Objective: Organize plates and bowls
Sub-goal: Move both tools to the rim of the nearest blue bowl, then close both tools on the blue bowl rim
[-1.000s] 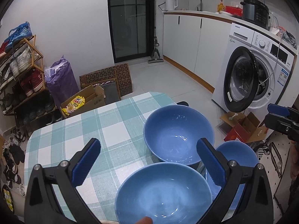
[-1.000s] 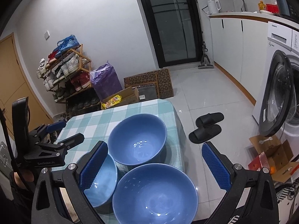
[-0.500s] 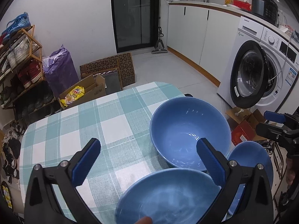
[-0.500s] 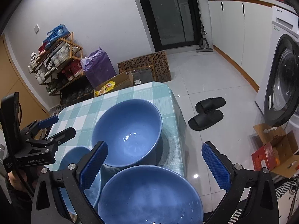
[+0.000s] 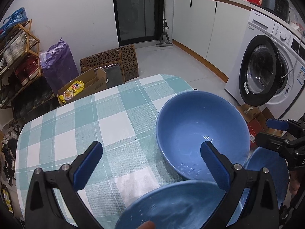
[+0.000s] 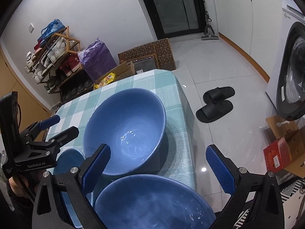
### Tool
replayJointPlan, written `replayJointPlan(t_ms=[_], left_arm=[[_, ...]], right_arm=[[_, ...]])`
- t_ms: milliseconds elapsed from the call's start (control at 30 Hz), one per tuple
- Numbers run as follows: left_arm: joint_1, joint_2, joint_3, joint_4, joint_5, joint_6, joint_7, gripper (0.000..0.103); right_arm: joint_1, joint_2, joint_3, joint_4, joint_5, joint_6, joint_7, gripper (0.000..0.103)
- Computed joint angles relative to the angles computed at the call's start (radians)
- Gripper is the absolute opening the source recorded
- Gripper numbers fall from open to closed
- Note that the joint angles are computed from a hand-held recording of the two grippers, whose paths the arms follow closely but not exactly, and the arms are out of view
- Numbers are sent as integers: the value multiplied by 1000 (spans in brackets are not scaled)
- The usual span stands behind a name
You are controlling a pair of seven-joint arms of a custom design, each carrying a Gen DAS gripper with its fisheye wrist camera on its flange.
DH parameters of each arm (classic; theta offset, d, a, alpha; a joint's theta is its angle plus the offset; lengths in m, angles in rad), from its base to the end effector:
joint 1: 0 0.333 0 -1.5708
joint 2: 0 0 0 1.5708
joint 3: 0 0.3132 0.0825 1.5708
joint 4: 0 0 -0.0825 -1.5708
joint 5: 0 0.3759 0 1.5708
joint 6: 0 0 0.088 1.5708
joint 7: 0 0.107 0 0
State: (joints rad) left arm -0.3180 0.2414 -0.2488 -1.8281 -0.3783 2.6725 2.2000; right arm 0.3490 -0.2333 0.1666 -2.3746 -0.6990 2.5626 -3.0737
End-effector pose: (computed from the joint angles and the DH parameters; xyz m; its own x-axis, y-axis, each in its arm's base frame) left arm 0.5659 -0.3317 0.4738 -0.7768 -0.6296 0.0145 -0.4983 0.6005 -0.6254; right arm 0.4214 0.2530 0.4566 -0.4807 -0.8379 -0.2585 -0.6375 0.5363 -0.5531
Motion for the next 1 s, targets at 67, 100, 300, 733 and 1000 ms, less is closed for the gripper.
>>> replayJointPlan(t_ms=[67,100,300,733,1000], left_arm=[[-3,11,3,10,8,-6,-10,103],[-3,16,4,15,11,-10,-11,103],[-10,34,6,27,27,-10,-18,103],[-1,61,-11,58,-9,-75,35,77],[-3,62,-13,59,-23,-90,59,56]], right_arm=[[-1,17,-5,7,3,9,-8,102],[-1,23,-7,10,5,12,-12,102],[-6,55,-20,23,16,34,-32,100],[-6,109,-36,46,55,61,-84,83],[0,131,-36,67,57,48,-105,66]])
